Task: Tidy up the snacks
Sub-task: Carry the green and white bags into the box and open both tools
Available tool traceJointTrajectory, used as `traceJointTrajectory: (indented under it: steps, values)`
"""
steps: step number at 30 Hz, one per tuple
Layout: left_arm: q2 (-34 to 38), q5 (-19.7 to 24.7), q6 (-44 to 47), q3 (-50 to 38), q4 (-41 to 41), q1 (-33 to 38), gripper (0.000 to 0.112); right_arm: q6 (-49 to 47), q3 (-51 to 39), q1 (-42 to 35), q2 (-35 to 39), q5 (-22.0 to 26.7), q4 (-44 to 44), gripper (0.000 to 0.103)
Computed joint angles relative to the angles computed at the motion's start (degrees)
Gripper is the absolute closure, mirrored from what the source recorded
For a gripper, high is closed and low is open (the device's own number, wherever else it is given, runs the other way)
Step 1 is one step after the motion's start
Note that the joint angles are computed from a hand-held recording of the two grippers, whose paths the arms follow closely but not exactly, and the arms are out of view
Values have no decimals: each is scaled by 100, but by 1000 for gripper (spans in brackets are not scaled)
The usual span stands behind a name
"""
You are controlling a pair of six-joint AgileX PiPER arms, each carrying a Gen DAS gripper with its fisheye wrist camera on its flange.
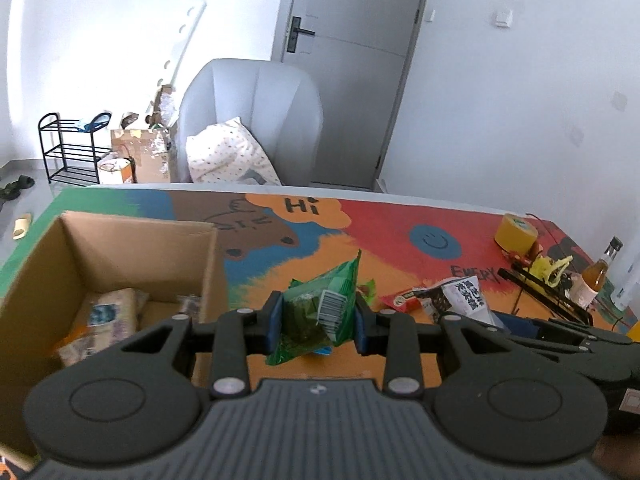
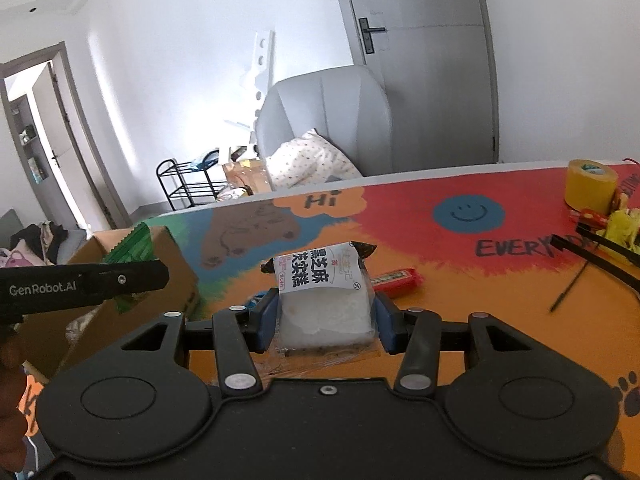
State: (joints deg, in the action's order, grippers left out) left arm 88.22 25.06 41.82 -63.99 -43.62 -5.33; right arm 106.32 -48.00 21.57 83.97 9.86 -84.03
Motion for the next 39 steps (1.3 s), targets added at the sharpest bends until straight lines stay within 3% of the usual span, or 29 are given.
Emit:
traceJointTrajectory:
  steps: [13, 28, 39]
  values:
    - [-127, 374, 714, 28, -572, 1062, 79, -199, -715, 683, 491, 350, 271, 56]
    - [26, 803, 1032, -175, -901, 2149, 78, -2299, -1857, 1191, 1102, 492, 2029, 56]
    - [84, 1246, 1143, -239, -982, 2760, 77, -3095, -2537, 1519, 1557, 590, 2668, 56]
